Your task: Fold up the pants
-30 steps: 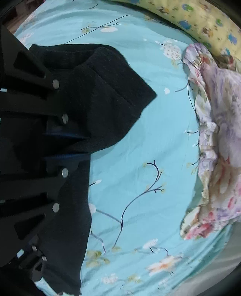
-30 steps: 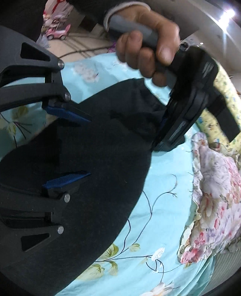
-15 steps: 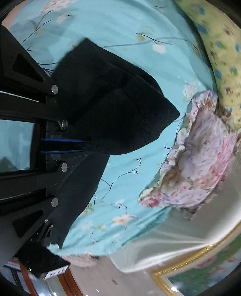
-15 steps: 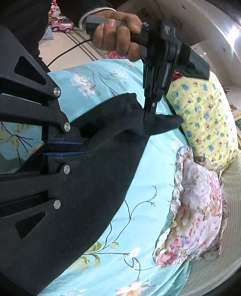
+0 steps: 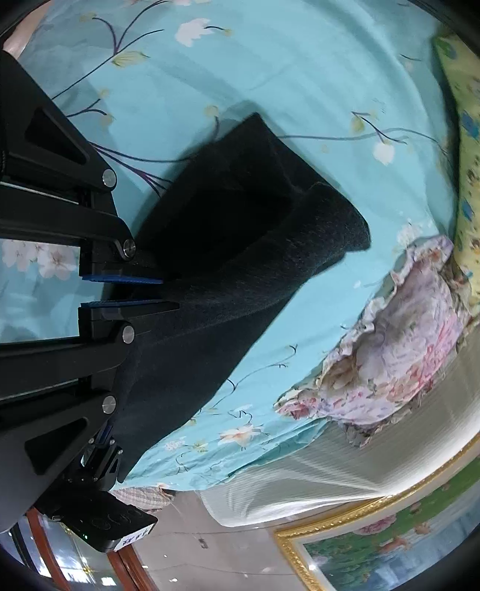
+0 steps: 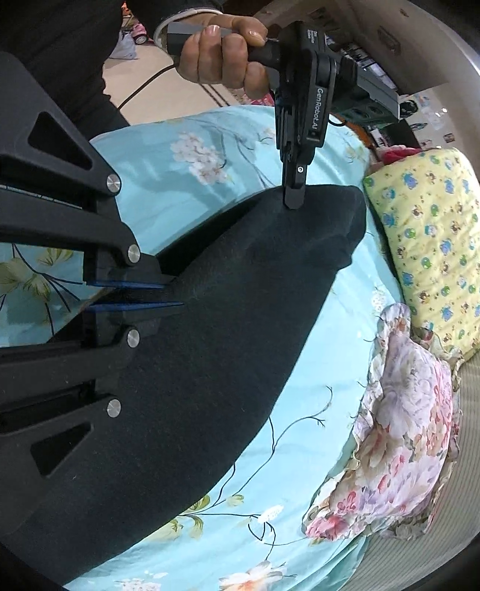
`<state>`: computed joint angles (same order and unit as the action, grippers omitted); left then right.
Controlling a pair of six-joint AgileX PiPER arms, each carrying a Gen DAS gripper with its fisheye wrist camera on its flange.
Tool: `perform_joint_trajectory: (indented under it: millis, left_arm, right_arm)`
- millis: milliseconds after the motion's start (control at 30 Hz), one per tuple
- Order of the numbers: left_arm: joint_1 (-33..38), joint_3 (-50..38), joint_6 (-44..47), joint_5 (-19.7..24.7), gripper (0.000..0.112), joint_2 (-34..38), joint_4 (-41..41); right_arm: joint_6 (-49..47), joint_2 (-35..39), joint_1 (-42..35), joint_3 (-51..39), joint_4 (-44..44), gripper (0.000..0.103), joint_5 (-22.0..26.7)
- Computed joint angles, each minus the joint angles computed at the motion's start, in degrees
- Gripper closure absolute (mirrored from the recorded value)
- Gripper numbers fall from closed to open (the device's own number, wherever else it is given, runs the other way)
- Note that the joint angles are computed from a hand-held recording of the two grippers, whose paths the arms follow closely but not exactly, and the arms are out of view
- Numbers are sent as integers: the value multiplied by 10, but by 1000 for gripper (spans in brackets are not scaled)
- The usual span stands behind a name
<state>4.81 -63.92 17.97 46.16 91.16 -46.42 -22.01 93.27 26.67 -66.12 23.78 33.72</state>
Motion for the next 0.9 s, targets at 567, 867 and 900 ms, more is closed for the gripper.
perform_joint_trajectory:
  millis: [567, 867, 900]
  left_arm:
    - [64, 36, 17, 16, 59, -32, 16]
    - [76, 14, -27, 32, 48, -23, 54]
    - [76, 10, -34, 34, 47, -20, 60]
  right_arm:
    - [4, 3, -9, -4, 39, 55, 25]
    - [-29, -2, -33, -7, 113, 54, 16]
    - [-31, -2, -35, -8, 120, 54, 16]
